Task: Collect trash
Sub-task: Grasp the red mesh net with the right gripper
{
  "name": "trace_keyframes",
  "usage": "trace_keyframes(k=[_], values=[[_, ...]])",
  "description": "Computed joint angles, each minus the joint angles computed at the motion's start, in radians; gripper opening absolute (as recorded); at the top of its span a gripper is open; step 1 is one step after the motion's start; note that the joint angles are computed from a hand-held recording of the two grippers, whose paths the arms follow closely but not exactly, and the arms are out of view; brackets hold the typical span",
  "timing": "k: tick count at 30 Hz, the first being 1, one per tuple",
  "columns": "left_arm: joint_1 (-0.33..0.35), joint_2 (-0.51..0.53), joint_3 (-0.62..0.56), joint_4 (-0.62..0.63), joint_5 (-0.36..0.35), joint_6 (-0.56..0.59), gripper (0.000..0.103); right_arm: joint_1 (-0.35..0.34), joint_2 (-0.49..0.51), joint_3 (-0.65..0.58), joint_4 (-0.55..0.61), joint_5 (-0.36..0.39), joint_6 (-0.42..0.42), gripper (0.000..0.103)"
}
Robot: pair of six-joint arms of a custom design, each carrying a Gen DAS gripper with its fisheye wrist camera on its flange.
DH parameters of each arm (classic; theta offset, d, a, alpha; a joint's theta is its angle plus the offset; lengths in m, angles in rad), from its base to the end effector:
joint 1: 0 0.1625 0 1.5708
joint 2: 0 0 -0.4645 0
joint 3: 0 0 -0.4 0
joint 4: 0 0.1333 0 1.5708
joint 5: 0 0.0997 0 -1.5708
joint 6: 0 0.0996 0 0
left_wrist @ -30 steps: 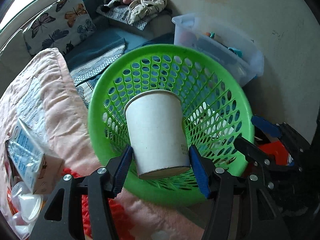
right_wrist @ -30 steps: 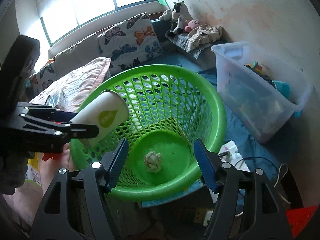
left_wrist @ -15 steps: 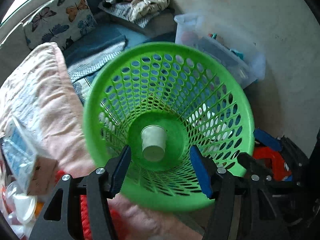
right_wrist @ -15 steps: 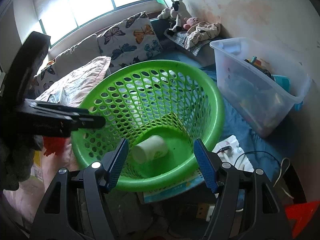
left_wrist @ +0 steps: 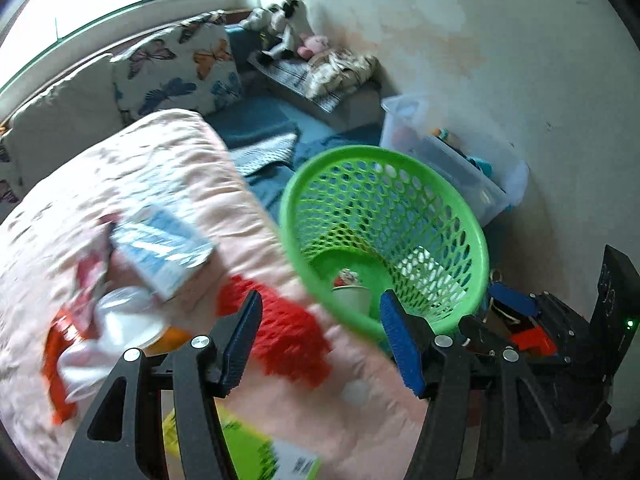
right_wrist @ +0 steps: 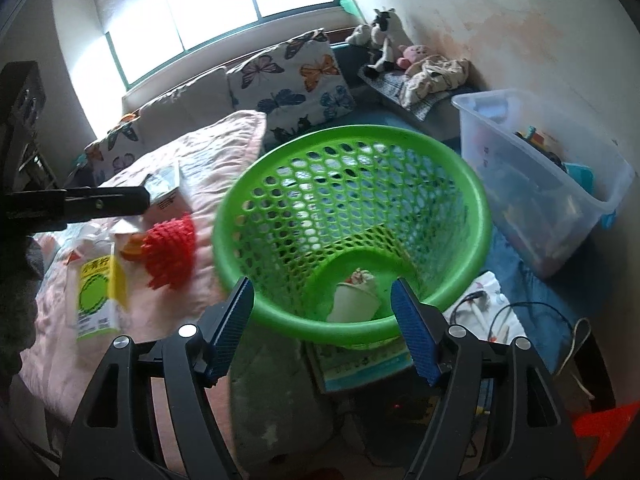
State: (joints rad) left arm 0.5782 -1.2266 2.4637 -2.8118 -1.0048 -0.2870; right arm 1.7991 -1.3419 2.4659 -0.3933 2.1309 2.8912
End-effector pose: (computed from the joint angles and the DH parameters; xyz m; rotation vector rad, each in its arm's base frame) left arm -0.2227 -0.3683 0.1381 0.9148 2.4889 -0.4645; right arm 0.1404 -0.2492 0.1236 0.2673 -2.3855 1.0558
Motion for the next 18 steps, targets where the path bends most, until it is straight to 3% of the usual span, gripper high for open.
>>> trace_keyframes(k=[7,18], values=[[0.001,-0.179,0.086,0.051,0.048,-0.083,0.06,0.081,0.094,-0.049,0.019,0.017,0.024,0.072],[0.004,-0.43,0.184,0.18,0.103,-0.206,0.06,0.14,0.211,-0.156,0.077,-0.044,0.004,0.072]])
